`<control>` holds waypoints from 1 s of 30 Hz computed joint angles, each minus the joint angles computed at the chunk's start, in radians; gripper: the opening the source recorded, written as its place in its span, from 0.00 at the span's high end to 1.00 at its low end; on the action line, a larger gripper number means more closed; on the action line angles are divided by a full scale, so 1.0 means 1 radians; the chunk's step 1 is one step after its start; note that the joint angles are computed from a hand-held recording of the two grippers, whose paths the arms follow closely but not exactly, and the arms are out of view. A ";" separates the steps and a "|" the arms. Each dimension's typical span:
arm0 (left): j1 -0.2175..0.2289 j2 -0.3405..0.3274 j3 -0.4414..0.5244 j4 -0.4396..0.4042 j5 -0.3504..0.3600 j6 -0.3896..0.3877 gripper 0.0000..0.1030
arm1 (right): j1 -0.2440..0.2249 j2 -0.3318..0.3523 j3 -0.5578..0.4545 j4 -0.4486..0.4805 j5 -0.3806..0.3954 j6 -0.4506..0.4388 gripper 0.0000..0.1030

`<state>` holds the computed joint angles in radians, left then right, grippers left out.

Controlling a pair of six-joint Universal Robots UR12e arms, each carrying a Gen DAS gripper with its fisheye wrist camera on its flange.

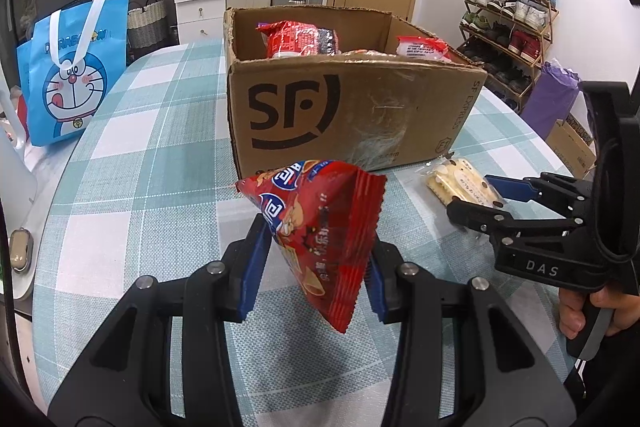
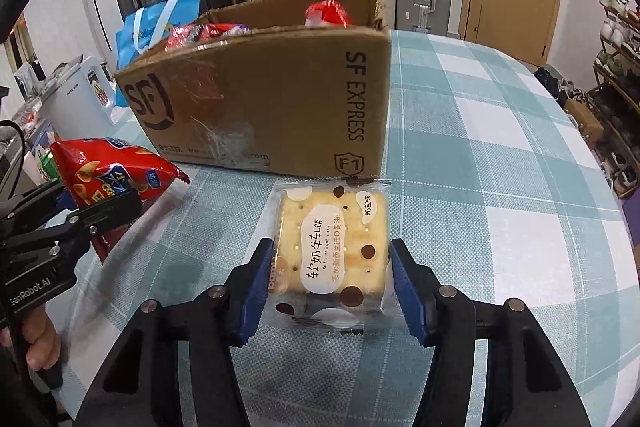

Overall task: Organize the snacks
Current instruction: 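Lift both held snacks and carry them over the box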

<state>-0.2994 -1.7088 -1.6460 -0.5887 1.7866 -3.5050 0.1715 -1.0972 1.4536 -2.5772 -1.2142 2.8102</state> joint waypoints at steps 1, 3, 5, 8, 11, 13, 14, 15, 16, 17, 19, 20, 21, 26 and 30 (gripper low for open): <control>-0.001 0.000 0.000 0.004 0.000 0.002 0.61 | -0.004 -0.003 0.005 -0.011 0.013 0.002 0.44; -0.004 0.000 0.002 0.010 0.002 0.006 0.61 | -0.014 -0.011 0.017 -0.044 0.051 0.007 0.44; -0.006 0.001 0.004 0.015 0.002 0.012 0.61 | -0.021 -0.018 0.025 -0.076 0.071 0.022 0.44; -0.010 0.004 0.006 0.028 0.008 0.018 0.61 | -0.032 -0.026 0.037 -0.128 0.112 0.042 0.44; -0.014 0.009 0.008 0.044 0.015 0.025 0.61 | -0.038 -0.037 0.047 -0.160 0.134 0.053 0.44; -0.016 0.012 0.010 0.053 0.019 0.028 0.61 | -0.042 -0.042 0.052 -0.180 0.149 0.059 0.44; -0.016 0.013 0.012 0.056 0.021 0.028 0.61 | -0.043 -0.044 0.052 -0.185 0.153 0.060 0.44; -0.017 0.014 0.014 0.057 0.023 0.028 0.61 | -0.043 -0.051 0.057 -0.189 0.156 0.060 0.44; -0.018 0.015 0.016 0.060 0.026 0.029 0.61 | -0.043 -0.052 0.057 -0.196 0.163 0.062 0.44; -0.019 0.016 0.018 0.063 0.028 0.028 0.61 | -0.043 -0.053 0.056 -0.205 0.166 0.065 0.44; -0.019 0.017 0.023 0.071 0.025 0.026 0.61 | -0.042 -0.056 0.053 -0.217 0.171 0.069 0.44; -0.019 0.018 0.026 0.074 0.024 0.025 0.61 | -0.042 -0.056 0.051 -0.224 0.177 0.073 0.44; -0.018 0.018 0.028 0.079 0.023 0.024 0.61 | -0.042 -0.057 0.047 -0.222 0.180 0.074 0.44; -0.018 0.013 0.055 0.093 0.033 0.024 0.61 | -0.041 -0.051 0.020 -0.234 0.201 0.092 0.44; -0.017 0.006 0.081 0.094 0.046 0.028 0.61 | -0.038 -0.039 -0.004 -0.244 0.213 0.120 0.44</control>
<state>-0.3161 -1.7029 -1.5647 -0.4949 1.8324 -3.4766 0.1339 -1.1359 1.4500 -2.8216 -1.0012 2.9299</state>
